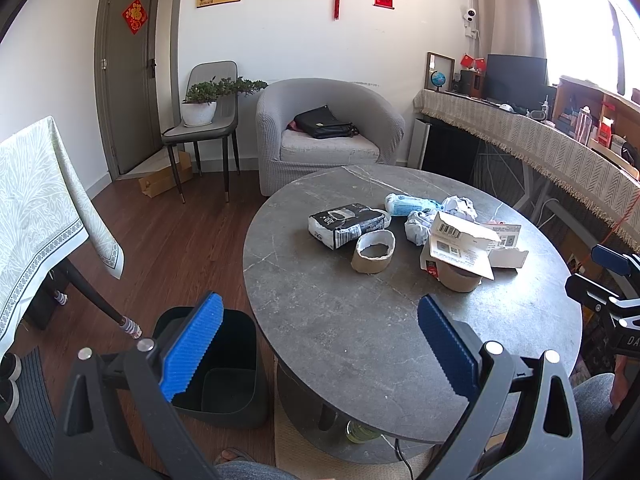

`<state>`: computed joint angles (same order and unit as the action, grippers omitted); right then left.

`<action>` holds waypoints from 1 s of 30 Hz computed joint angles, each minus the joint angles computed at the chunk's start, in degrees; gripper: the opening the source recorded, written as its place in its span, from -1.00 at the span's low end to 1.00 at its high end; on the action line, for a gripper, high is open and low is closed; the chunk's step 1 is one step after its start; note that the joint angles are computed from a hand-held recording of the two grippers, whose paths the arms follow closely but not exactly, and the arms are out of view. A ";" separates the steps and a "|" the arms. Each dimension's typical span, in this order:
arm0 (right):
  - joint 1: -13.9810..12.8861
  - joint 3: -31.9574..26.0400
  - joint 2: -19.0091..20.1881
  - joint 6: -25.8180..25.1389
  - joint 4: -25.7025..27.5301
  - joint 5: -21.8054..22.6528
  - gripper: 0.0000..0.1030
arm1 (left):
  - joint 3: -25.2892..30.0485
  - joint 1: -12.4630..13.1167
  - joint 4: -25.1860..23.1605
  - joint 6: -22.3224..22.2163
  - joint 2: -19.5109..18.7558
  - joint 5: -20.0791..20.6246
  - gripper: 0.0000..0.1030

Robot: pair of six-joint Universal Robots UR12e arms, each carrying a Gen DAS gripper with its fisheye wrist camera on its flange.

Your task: Collect trash

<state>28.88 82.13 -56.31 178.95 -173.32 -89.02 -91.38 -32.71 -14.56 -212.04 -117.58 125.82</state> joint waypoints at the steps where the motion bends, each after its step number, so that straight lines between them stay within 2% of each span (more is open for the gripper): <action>1: 0.06 -0.07 0.03 -0.02 0.07 -0.08 0.95 | 0.03 0.00 -0.05 0.02 -0.01 -0.03 0.94; 23: -0.04 -0.49 0.11 0.98 1.53 0.12 0.95 | -0.12 0.04 0.82 -0.22 0.21 -0.70 0.93; 28: -0.79 -0.17 -0.13 1.67 0.53 2.60 0.95 | -0.03 0.33 5.88 4.74 -0.20 -2.42 0.92; 30: -1.01 -0.16 -0.12 2.68 -0.13 3.25 0.95 | 0.09 0.90 7.73 6.99 -0.43 -5.26 0.90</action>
